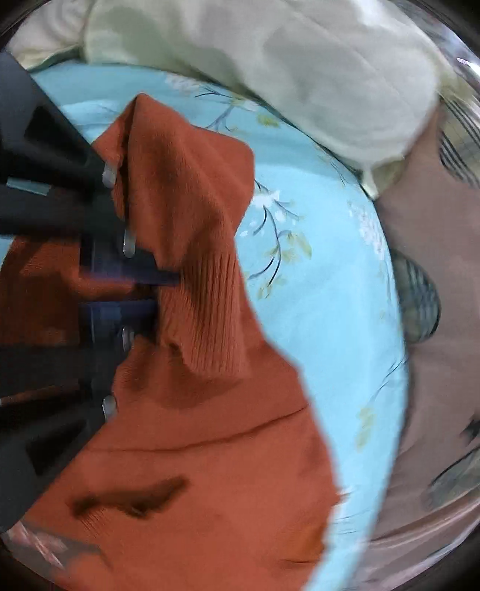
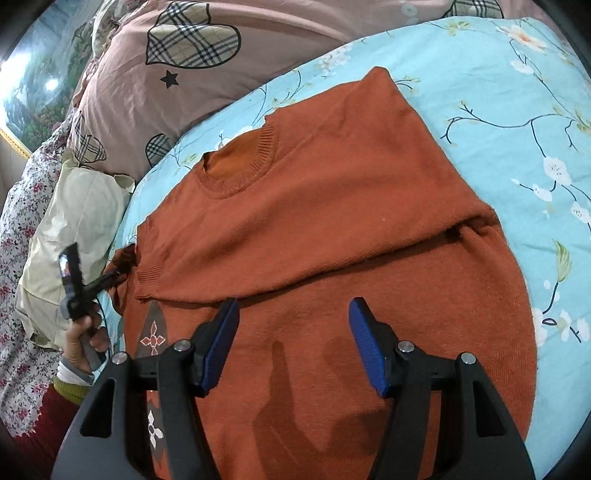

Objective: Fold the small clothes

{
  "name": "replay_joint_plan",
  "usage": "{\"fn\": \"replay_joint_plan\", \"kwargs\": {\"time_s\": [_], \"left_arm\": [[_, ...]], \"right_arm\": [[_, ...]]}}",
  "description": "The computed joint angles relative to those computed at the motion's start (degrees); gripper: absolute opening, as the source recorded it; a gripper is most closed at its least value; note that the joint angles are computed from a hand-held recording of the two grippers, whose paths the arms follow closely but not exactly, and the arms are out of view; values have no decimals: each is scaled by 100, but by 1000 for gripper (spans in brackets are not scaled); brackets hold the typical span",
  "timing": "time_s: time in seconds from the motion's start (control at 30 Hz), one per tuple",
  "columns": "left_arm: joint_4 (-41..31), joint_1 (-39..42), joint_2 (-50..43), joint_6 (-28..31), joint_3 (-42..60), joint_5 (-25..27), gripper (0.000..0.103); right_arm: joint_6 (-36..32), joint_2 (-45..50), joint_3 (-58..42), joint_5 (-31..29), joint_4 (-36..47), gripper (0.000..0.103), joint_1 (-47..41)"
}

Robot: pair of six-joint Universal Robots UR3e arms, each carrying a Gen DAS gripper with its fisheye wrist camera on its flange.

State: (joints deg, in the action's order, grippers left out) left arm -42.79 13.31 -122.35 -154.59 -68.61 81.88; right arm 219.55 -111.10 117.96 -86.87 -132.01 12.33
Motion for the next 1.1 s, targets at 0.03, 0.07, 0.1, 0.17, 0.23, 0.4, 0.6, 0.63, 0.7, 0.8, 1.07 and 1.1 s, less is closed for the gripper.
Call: {"fn": "replay_joint_plan", "kwargs": {"time_s": [0.03, 0.07, 0.1, 0.17, 0.23, 0.4, 0.6, 0.63, 0.7, 0.8, 1.07, 1.1], "left_arm": [[-46, 133, 173, -158, -84, -319, 4], [-36, 197, 329, -223, -202, -493, 4], [-31, 263, 532, -286, -360, -686, 4], [-142, 364, 1026, -377, -706, -1197, 4], [-346, 367, 1480, -467, -962, -1721, 3], [-438, -313, 2107, -680, -1295, -2476, 4], [75, -2036, 1550, -1240, -1057, -2220, 3], [84, -2297, 1285, -1303, -875, -2079, 3], [176, -2697, 762, -1362, -551, -1695, 4], [127, -3063, 54, -1445, -139, -1278, 4], [428, -2666, 809, -1291, -1502, -1504, 36], [498, -2561, 1059, -1250, -1770, -1512, 42]], "right_arm": [[-14, 9, -14, -4, -15, 63, 22], [-23, 31, -38, -6, -38, 63, 53], [-33, 47, -59, -1, -49, 63, 71], [-54, 62, -97, 22, -63, 63, 99], [-62, 26, -128, -5, -52, 63, 128], [-87, -334, -29, -45, 93, 63, 54], [-156, -1118, 375, 43, 475, 63, -465], [-167, -1216, 426, 74, 535, 63, -548], [-219, -1442, 545, 156, 651, 63, -745], [-267, -1579, 610, 202, 719, 63, -887], [-308, -783, 400, 295, -31, 63, -717], [-316, -559, 351, 358, -222, 63, -686]]}}
